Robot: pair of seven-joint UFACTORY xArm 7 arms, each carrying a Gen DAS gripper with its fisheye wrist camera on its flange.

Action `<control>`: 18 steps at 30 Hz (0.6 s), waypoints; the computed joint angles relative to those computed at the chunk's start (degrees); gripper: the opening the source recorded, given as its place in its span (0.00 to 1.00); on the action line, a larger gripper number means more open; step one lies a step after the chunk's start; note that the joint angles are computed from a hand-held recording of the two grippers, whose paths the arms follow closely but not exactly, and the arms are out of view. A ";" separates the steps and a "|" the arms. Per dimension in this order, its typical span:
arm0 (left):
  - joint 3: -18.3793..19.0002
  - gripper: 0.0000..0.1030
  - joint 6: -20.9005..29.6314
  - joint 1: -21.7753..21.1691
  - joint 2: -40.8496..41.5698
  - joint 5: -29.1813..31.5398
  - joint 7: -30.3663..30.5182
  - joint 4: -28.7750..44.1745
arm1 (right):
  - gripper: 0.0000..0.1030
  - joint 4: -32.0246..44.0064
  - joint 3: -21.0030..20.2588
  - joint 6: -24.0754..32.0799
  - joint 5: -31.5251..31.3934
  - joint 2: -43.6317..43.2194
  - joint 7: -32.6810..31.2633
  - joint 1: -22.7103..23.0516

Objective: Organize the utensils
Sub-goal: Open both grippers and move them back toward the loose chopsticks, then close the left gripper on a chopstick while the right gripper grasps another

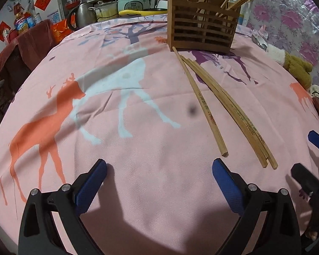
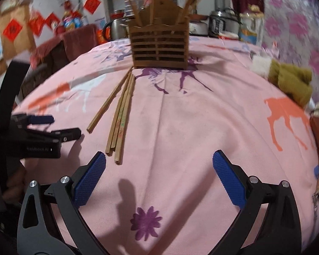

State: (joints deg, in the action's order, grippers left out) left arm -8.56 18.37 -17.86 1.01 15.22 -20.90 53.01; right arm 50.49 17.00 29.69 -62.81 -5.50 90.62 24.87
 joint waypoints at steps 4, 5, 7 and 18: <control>0.01 0.95 -0.46 0.06 0.00 -1.31 1.40 -0.24 | 0.58 1.66 0.10 -0.68 0.88 1.87 -5.92 1.16; 0.01 0.95 -0.55 0.07 -0.06 -1.53 1.59 -0.33 | 0.54 1.79 -0.11 -1.20 1.46 2.15 -6.95 1.37; 0.01 0.95 -0.96 0.13 -0.27 -2.32 2.25 -0.69 | 0.40 2.23 -0.52 -1.93 3.31 3.08 -9.45 1.78; -0.67 0.95 -2.71 -0.30 -0.93 -10.68 10.38 -1.35 | 0.07 -0.54 -3.98 -10.02 11.78 2.42 -9.47 -0.42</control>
State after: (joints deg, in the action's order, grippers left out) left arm -9.22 15.65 -18.16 0.08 4.54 -10.52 51.66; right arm 49.95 13.01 19.67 -51.04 -3.08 81.15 24.44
